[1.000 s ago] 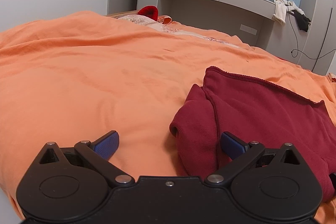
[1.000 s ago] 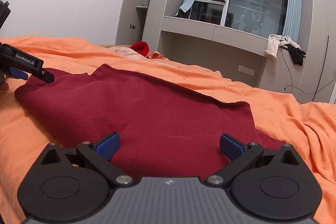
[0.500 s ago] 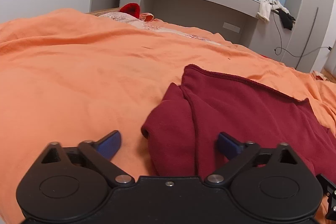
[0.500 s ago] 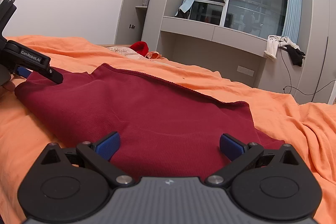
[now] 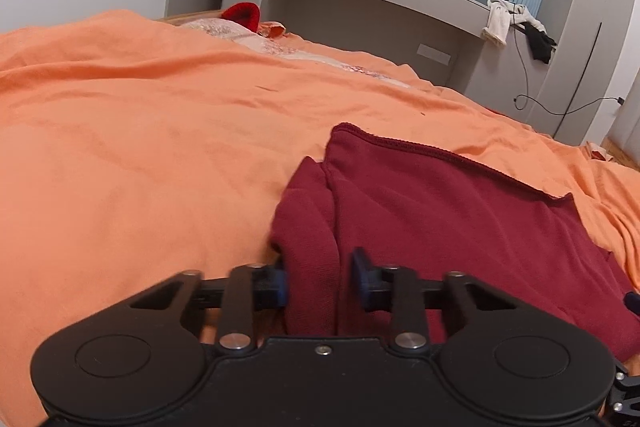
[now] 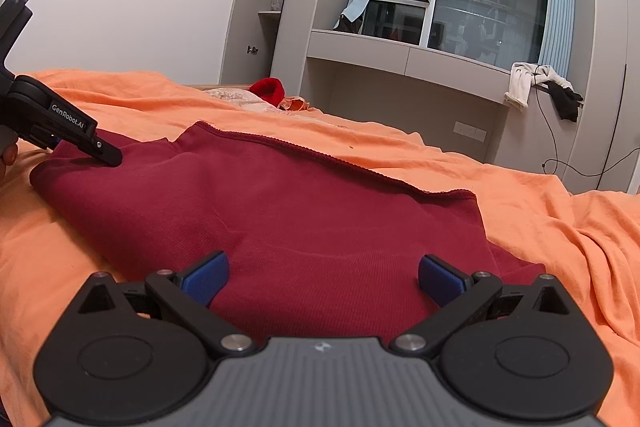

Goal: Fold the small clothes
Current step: 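Grasp the side edge with the left gripper, fold it over the middle, release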

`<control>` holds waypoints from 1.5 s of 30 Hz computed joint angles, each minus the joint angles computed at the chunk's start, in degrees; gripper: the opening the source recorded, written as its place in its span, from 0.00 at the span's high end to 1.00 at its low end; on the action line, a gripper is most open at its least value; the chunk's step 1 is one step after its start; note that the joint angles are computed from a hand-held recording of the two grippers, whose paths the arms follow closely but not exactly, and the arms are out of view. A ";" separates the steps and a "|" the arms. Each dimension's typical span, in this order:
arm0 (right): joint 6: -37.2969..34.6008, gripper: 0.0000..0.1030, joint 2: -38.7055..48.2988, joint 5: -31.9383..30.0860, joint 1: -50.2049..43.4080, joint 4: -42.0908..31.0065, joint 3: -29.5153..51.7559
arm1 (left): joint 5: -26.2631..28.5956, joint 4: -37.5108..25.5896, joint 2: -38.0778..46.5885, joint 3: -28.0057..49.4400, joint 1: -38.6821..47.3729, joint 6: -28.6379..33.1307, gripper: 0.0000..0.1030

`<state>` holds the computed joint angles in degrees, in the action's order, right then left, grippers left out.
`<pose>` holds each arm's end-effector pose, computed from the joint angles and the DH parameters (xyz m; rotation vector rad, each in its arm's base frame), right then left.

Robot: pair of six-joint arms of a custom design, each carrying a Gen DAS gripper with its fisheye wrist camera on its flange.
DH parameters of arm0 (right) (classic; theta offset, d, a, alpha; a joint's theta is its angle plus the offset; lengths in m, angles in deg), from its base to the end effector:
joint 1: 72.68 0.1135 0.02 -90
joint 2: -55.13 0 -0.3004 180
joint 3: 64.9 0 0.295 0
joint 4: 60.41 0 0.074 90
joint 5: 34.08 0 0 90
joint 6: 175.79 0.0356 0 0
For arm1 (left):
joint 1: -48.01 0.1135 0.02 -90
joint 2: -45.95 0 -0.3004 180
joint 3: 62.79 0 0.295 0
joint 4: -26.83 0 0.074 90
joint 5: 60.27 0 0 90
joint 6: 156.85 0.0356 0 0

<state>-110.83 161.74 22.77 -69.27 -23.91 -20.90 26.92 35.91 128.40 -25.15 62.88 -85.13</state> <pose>0.3330 0.0393 0.0938 -0.8216 1.7832 0.3385 0.2690 0.0732 0.1394 -0.6521 2.0944 0.0203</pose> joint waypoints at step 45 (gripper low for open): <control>13.75 0.00 2.74 -1.34 -17.53 -9.93 12.43 | -20.84 -1.15 5.42 13.80 -41.00 13.14 0.08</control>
<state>-97.08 164.49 21.43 -86.80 -33.83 -8.46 6.08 34.76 133.82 -11.35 21.88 -71.99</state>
